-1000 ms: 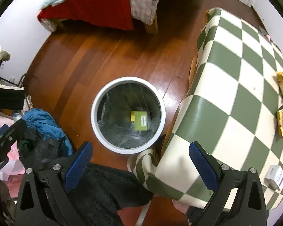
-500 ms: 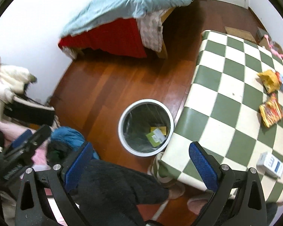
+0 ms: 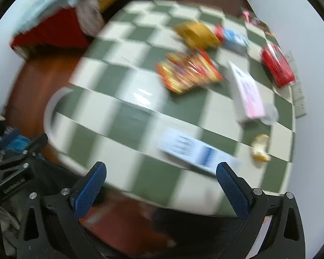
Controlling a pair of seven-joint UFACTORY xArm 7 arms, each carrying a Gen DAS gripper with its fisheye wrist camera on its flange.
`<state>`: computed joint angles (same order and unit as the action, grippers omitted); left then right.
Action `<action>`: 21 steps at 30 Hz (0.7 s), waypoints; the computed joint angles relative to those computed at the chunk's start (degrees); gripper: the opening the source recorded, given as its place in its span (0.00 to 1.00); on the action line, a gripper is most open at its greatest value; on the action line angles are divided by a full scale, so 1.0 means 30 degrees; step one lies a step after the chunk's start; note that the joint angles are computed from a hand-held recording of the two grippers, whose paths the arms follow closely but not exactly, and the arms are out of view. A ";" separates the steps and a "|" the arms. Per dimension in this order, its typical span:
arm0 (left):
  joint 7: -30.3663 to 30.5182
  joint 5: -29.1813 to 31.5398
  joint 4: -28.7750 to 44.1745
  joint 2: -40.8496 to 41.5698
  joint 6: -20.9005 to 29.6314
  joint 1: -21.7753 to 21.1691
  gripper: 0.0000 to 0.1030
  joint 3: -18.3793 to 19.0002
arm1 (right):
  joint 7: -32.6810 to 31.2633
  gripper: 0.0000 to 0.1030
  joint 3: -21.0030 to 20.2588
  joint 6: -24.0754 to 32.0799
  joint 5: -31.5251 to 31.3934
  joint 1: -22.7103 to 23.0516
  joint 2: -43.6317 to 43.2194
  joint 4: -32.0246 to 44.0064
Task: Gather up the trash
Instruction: 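Return to the table and grasp the white box with the right tool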
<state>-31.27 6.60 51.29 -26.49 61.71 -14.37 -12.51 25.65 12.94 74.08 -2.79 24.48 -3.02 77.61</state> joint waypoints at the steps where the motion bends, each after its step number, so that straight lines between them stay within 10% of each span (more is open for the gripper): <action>1: -0.0036 -0.0101 0.0130 0.0849 -0.0253 -0.0167 0.98 -0.0252 | -0.0516 0.99 -0.0185 0.0041 -0.0084 -0.0159 0.0009 -0.0411; 9: -0.0253 0.0320 0.0733 0.2699 0.0049 -0.0966 0.98 -0.0383 | -0.3487 0.89 -0.0621 -0.1145 -0.0993 -0.0699 0.1329 -0.1324; 13: -0.0113 0.0829 0.1219 0.3000 0.0214 -0.0955 0.98 -0.0242 | -0.3763 0.61 -0.0790 -0.2280 -0.0205 -0.0886 0.1280 -0.1877; 21: 0.0730 0.0240 0.3162 0.4655 -0.0533 -0.0937 0.98 0.0335 | 0.0961 0.39 -0.1391 -0.6049 0.2483 -0.2226 -0.1483 -0.4948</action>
